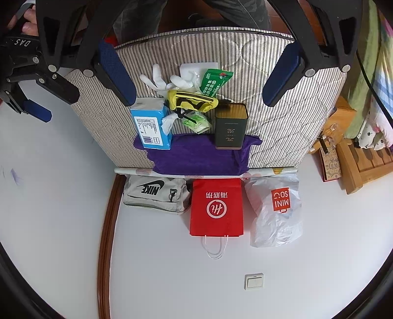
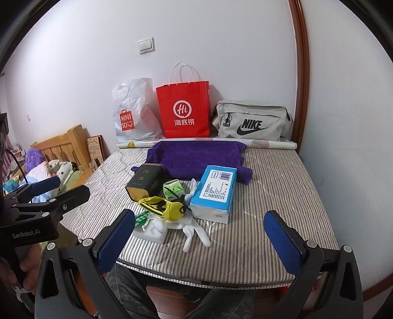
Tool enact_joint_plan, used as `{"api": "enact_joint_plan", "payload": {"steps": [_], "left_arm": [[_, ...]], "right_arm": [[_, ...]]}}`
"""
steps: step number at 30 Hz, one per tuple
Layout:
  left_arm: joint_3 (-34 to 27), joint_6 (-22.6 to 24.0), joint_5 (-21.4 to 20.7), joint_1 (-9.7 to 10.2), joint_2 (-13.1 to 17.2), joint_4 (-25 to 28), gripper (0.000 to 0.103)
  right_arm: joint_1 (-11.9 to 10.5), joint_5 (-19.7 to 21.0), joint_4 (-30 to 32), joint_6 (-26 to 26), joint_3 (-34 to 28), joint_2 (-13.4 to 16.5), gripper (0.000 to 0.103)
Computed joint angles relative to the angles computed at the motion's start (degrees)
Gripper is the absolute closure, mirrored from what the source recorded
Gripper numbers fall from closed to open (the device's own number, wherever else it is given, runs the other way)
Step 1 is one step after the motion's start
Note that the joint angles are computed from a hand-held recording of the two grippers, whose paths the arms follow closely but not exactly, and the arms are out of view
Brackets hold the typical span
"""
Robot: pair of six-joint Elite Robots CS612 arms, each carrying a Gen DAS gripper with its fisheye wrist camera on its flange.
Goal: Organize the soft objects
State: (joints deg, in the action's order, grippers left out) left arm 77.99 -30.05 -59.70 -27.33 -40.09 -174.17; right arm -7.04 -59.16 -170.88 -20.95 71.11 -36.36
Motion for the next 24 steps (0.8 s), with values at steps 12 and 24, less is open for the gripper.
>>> {"api": "enact_joint_plan", "payload": {"steps": [12, 24], "left_arm": [[0.14, -0.06, -0.16, 0.1, -0.13, -0.05, 0.0], [0.79, -0.07, -0.23, 0.18, -0.38, -0.49, 0.0]], "right_arm": [[0.16, 0.23, -0.19, -0.34, 0.27, -0.12, 0.0], [0.08, 0.52, -0.71, -0.4, 0.69, -0.22, 0.0]]}}
